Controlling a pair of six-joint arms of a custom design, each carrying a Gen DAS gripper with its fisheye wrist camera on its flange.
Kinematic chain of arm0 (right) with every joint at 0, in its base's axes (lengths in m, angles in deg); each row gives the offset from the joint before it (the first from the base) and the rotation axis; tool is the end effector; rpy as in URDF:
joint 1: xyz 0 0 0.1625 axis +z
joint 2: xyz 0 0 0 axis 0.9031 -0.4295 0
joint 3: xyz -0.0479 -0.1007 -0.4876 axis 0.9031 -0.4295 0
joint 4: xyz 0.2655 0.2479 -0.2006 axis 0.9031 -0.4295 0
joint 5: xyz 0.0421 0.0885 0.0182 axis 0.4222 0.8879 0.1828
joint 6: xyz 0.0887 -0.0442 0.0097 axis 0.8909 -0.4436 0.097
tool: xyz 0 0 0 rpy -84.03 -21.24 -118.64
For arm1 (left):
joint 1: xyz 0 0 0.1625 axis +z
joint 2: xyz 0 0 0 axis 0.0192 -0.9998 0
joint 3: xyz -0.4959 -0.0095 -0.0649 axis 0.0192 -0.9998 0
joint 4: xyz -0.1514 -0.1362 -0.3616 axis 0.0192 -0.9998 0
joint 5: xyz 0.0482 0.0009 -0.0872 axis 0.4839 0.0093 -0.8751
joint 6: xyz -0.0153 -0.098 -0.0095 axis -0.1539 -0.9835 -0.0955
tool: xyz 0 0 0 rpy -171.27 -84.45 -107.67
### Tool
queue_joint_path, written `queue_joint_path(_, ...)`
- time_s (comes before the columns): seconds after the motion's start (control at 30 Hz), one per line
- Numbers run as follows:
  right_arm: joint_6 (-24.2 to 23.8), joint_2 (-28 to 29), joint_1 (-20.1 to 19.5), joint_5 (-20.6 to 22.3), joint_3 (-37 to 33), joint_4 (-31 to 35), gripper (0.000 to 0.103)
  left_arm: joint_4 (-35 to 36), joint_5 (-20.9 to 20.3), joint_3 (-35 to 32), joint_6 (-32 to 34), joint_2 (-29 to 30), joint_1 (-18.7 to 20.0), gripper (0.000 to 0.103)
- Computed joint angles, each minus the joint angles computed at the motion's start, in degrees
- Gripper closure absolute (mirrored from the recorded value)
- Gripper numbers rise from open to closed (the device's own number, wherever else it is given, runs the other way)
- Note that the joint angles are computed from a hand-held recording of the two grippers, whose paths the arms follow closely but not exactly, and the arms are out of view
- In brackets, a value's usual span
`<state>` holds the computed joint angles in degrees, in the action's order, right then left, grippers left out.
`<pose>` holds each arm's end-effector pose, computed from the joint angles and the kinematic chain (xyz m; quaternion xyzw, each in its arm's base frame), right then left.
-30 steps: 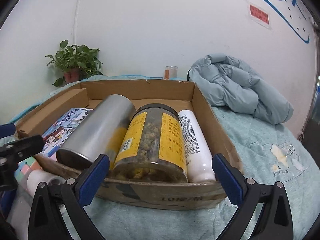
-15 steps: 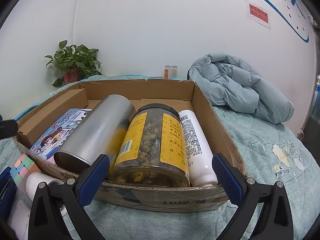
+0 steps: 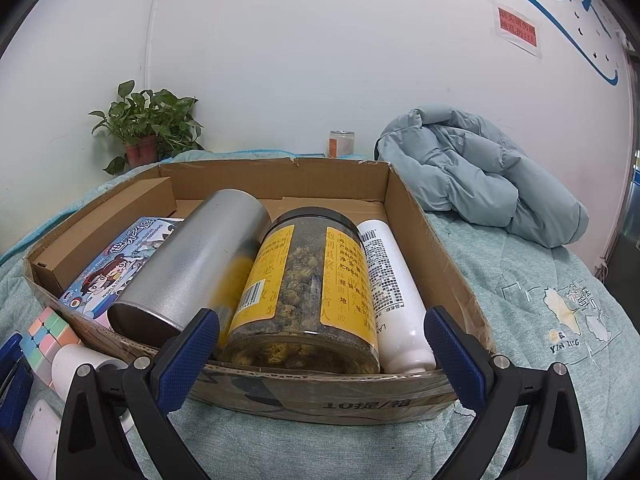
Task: Organize rigid objects
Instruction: 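Open the right gripper and withdraw from the box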
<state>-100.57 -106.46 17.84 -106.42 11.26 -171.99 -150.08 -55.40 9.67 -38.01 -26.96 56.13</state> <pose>-0.0080 -0.7850 0.1650 0.1176 -0.7702 0.4878 0.3938 -0.2845 -0.8205 0.0586 0.2608 0.8140 -0.4026 0.3277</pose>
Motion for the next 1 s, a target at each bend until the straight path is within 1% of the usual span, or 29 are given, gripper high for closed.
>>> queue_joint_path(0.17, 0.0, 0.0, 0.0, 0.0, 0.0, 0.0, 0.000, -5.8, 0.4, 0.2, 6.9, -3.0, -0.5, 0.000)
queue_joint_path(0.23, 0.0, 0.0, 0.0, 0.0, -0.1, 0.0, 0.000, -5.6, -0.8, 0.6, 7.1, -4.4, -0.6, 0.000)
queue_joint_path(0.3, 0.1, 0.0, 0.0, 0.0, 0.0, -0.1, 0.000, -3.8, -2.4, 1.3, 7.0, -5.6, -0.6, 0.000)
queue_joint_path(0.37, 0.1, 0.0, 0.0, 0.0, 0.1, -0.1, 0.000, -3.3, -4.8, 2.7, 7.6, -6.1, -0.5, 0.000)
queue_joint_path(0.43, 0.1, 0.0, 0.0, 0.0, 0.1, -0.1, 0.000, -1.7, -6.3, 4.7, 6.0, -6.0, -0.3, 0.000)
queue_joint_path(0.47, 0.1, 0.0, 0.0, 0.0, 0.1, -0.1, 0.000, 0.3, -8.3, 6.3, 4.7, -6.1, 0.2, 0.000)
queue_joint_path(0.5, 0.1, 0.0, 0.0, 0.0, 0.1, -0.1, 0.000, 1.7, -9.4, 7.2, 3.5, -5.9, 0.4, 0.000)
queue_joint_path(0.57, 0.1, 0.0, 0.0, 0.0, 0.1, -0.1, 0.000, 3.9, -9.9, 8.1, 0.3, -4.9, 0.9, 0.000)
queue_joint_path(0.63, 0.1, 0.0, 0.0, 0.1, 0.0, 0.0, 0.000, 3.5, -12.2, 9.0, -2.0, -3.9, 1.7, 0.000)
queue_joint_path(0.73, 0.2, 0.0, 0.0, 0.1, 0.1, -0.1, 0.000, 2.6, -13.2, 9.1, -4.8, -2.2, 2.8, 0.000)
queue_joint_path(0.83, 0.1, 0.0, 0.0, 0.1, 0.0, 0.0, 0.000, -0.7, -11.4, 9.4, -4.1, -0.9, 3.1, 0.000)
queue_joint_path(0.87, 0.2, 0.0, 0.0, 0.1, 0.1, -0.1, 0.000, -1.3, -10.1, 9.5, -3.8, -0.8, 3.1, 0.001)
queue_joint_path(1.0, 0.2, 0.0, 0.0, 0.1, 0.1, -0.1, 0.000, -5.1, -7.8, 10.8, -1.7, -2.1, 3.5, 0.001)
